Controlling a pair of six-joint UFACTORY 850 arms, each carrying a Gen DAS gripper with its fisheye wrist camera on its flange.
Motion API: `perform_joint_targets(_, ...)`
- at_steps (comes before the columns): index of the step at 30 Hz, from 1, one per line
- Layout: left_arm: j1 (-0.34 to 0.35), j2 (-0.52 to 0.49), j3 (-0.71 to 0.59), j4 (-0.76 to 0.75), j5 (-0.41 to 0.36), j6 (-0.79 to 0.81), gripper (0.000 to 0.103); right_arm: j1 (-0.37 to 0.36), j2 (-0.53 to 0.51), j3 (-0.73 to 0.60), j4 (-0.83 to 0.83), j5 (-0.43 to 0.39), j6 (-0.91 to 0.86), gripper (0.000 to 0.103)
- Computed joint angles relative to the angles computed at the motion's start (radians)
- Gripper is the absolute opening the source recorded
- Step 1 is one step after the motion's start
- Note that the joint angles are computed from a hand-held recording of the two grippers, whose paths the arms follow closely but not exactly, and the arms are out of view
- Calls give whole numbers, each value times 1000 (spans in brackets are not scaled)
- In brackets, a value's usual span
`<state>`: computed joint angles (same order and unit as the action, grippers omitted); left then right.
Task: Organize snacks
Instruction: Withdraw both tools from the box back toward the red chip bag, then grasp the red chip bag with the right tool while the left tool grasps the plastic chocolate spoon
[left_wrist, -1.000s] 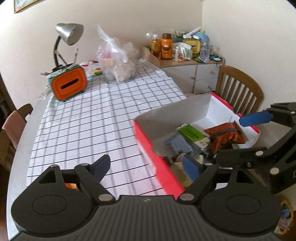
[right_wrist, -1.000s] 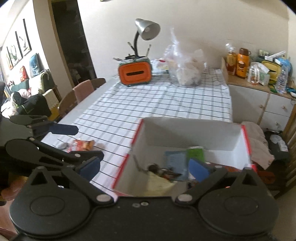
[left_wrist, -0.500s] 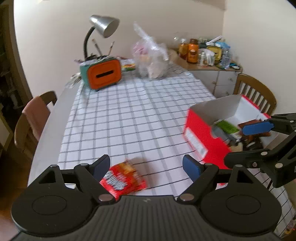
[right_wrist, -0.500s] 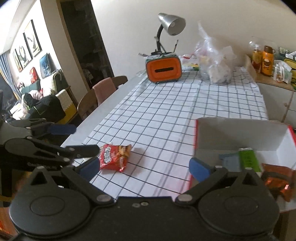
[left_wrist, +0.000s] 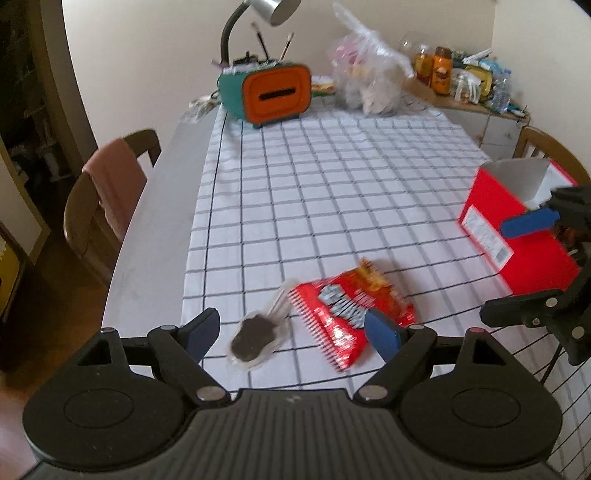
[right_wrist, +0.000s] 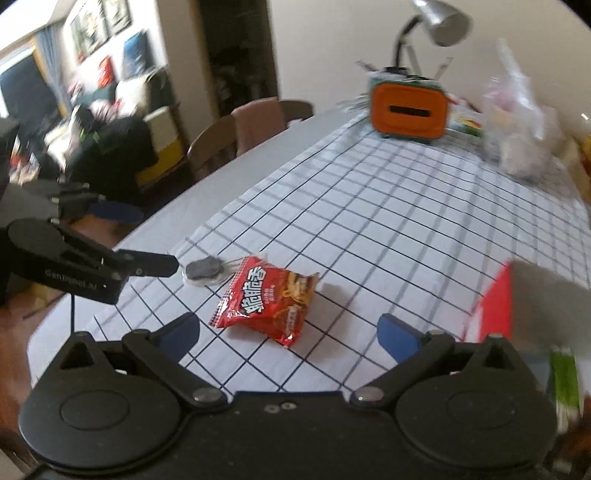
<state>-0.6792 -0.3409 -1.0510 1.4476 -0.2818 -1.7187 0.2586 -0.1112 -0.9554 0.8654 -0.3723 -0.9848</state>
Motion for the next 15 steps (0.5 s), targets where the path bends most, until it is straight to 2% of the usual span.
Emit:
perform_joint_targets(6, 51, -43, 1, 18, 58, 25, 86, 45, -109, -84, -105, -29, -50, 102)
perform_joint_targets(10, 76, -81, -20, -36, 86, 111, 86, 67, -173, -138, -187, -38, -88, 100)
perform_joint_targets(15, 111, -131, -57, -233, 131, 342, 86, 94, -255, -206, -314, -59, -135, 97)
